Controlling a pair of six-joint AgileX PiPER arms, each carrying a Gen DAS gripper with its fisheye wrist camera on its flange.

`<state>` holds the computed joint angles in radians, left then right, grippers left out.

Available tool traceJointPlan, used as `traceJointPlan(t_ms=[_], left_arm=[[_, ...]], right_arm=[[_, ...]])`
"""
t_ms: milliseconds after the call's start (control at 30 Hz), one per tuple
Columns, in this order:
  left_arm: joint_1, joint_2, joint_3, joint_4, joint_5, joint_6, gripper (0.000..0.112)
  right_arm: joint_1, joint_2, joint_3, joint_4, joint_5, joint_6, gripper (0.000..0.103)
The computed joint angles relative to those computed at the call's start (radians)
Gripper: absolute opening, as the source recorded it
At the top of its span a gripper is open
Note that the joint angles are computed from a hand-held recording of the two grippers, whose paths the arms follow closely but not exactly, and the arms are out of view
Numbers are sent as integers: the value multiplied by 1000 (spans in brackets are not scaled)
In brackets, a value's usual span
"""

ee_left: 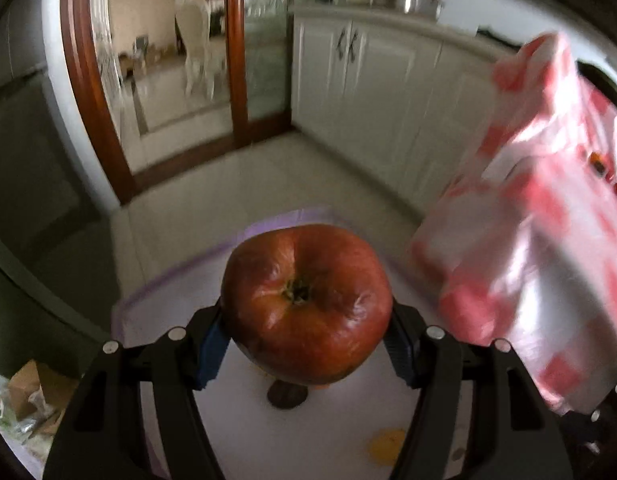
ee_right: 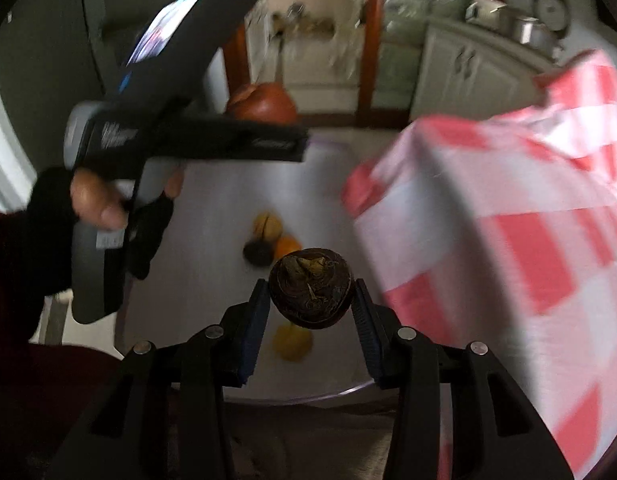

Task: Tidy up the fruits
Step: 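Carry the apple and mangosteen in both tools over the white box, then open both tools to drop the apple and mangosteen into the box, then move both open tools back over the table fruits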

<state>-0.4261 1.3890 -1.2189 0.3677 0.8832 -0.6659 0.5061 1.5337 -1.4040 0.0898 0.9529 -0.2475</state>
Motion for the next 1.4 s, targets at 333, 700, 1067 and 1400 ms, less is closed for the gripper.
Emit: traceJointPlan(t_ms=[333, 700, 1067, 1400], left_arm=[[127, 242, -41, -248, -69, 351, 67], [150, 345, -60, -265, -63, 464, 66], [153, 399, -126, -276, -13, 453, 67], [16, 279, -205, 195, 62, 165, 85]], right_arm=[[139, 236, -85, -89, 61, -32, 43], [191, 318, -110, -118, 116, -94, 43], [184, 250, -68, -132, 66, -61, 70], [53, -14, -66, 55, -21, -134, 72]])
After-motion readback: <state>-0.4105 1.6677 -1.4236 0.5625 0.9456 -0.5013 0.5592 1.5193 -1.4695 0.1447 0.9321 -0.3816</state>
